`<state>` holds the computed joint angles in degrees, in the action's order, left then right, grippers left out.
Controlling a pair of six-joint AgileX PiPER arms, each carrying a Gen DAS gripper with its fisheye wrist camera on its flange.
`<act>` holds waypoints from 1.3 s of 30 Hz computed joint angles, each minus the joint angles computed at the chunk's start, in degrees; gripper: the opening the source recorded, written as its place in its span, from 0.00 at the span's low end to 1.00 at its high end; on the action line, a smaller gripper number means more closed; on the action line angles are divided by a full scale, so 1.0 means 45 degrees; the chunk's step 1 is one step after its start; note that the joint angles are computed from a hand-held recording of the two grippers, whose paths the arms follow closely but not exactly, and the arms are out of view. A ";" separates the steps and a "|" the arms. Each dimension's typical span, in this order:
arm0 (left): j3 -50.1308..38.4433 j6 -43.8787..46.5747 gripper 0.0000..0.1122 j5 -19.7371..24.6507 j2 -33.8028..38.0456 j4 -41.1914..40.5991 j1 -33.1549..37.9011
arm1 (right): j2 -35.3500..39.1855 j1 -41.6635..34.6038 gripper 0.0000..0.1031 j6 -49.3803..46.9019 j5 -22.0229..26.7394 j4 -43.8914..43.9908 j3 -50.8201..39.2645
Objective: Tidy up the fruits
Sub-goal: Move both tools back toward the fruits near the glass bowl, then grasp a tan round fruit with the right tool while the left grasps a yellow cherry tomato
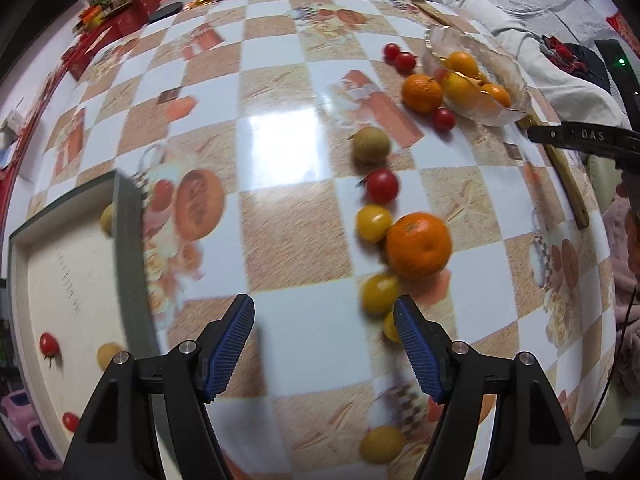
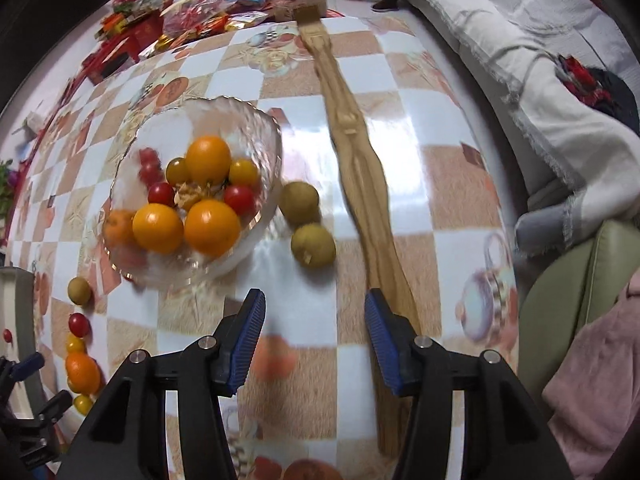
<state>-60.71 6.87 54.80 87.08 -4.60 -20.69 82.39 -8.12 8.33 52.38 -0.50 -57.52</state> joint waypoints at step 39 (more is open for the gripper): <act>-0.0012 -0.2121 0.20 0.0514 0.0166 0.0355 -0.2025 | -0.4284 0.2660 0.27 0.1867 0.1756 0.2437 0.2519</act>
<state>-60.76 -2.67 57.12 87.83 -3.00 -29.80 63.11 3.85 16.73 60.28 10.47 -46.19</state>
